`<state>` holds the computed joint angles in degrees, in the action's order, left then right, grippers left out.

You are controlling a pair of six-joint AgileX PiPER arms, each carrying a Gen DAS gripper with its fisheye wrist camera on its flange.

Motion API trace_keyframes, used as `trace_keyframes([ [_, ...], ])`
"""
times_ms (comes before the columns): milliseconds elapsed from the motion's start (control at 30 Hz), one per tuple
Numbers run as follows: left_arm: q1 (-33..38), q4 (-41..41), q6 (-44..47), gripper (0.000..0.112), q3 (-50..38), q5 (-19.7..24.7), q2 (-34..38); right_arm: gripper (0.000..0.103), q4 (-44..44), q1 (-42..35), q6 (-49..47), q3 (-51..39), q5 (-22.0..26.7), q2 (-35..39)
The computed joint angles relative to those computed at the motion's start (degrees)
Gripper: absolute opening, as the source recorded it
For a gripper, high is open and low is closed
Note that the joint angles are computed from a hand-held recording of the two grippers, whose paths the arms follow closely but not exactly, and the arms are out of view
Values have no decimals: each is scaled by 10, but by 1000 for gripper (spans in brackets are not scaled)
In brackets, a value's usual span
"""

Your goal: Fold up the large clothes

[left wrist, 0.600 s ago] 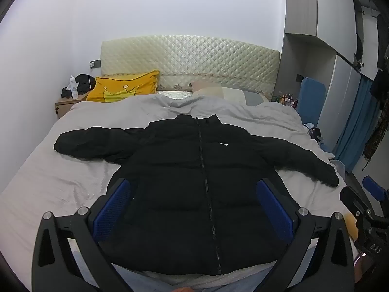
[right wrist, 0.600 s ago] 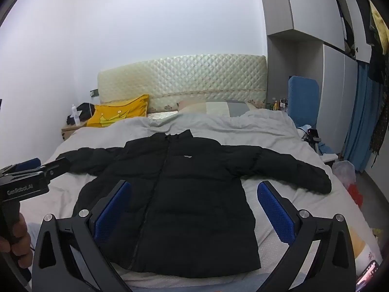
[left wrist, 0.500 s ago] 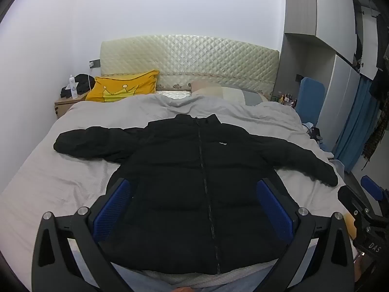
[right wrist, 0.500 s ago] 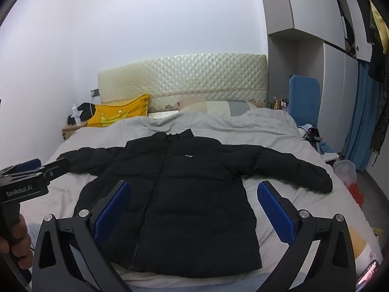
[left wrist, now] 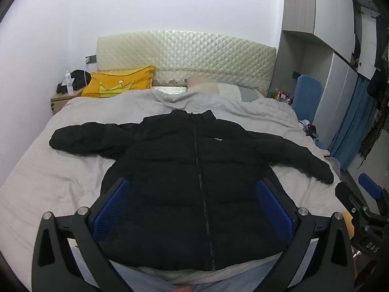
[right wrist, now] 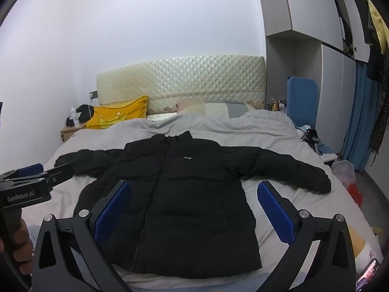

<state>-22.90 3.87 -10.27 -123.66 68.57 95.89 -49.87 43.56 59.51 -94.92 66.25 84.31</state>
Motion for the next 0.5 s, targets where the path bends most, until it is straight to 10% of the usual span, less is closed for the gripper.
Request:
trace_keyframes([
  [500, -6, 15, -6, 103, 12, 0, -9, 103, 24, -10, -10, -18, 2, 7],
])
